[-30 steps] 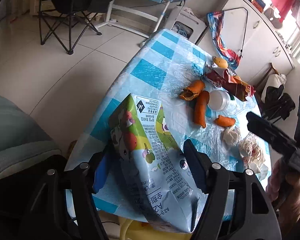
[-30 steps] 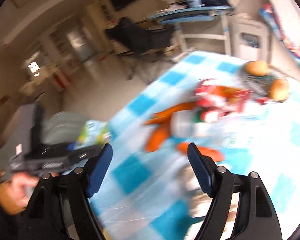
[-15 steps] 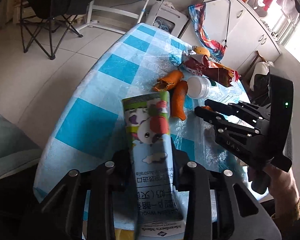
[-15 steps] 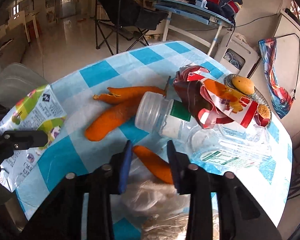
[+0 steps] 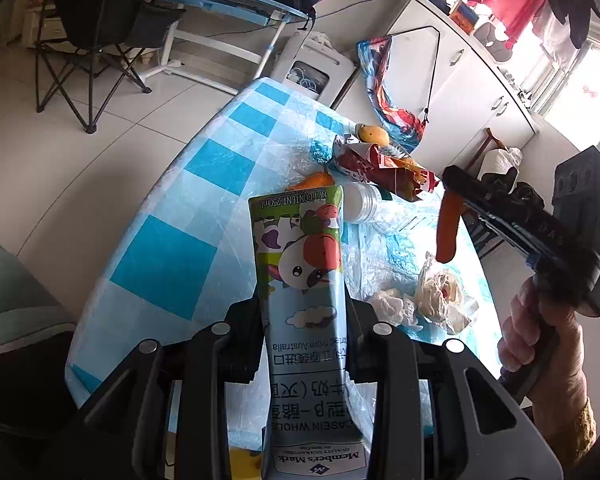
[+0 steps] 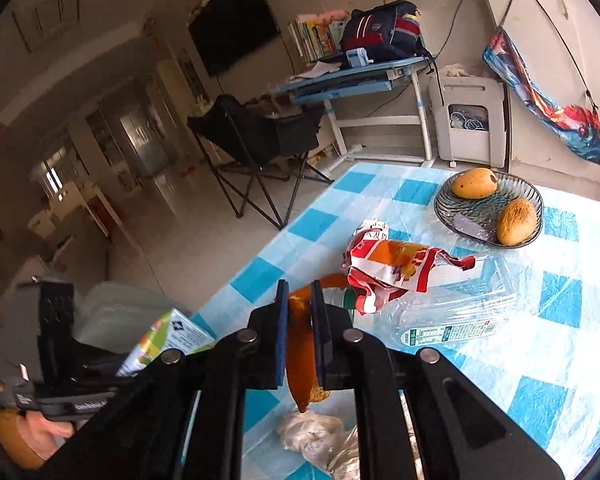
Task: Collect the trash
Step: 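Grasp an orange peel with the right tool while the left tool holds the carton, then carry carton and peel over the yellow bucket and open both tools to drop them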
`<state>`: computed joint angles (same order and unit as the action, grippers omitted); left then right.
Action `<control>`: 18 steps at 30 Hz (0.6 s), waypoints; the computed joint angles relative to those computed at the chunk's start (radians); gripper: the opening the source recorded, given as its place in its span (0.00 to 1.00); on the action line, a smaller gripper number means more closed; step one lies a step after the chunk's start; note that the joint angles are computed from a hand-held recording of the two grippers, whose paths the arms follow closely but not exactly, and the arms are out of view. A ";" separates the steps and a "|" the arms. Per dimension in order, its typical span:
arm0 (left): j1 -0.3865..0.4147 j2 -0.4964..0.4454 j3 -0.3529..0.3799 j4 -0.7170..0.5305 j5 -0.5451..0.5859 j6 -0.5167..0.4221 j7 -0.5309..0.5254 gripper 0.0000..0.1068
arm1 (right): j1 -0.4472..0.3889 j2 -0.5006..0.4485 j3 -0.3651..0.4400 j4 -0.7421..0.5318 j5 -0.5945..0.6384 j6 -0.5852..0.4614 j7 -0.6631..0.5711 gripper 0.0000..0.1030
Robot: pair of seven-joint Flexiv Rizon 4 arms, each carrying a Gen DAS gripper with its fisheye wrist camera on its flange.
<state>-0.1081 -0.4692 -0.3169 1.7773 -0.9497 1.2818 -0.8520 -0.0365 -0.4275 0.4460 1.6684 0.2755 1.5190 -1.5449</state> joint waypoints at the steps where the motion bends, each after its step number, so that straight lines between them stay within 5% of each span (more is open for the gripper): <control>1: 0.000 0.002 0.000 0.004 -0.001 0.001 -0.001 0.28 | -0.044 -0.005 0.055 -0.009 0.039 0.013 -0.025 0.11; 8: 0.006 0.026 -0.015 0.033 -0.054 0.019 0.048 0.28 | -0.261 -0.048 0.321 -0.043 0.200 0.079 -0.145 0.11; 18: -0.017 0.054 -0.001 0.069 -0.116 0.014 0.123 0.28 | -0.276 -0.014 0.338 0.009 0.220 0.059 -0.147 0.11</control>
<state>-0.1250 -0.4153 -0.3182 1.8467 -1.0656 1.2959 -0.7286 -0.3127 -0.4415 0.7840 1.6775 0.4959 1.5782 -1.6916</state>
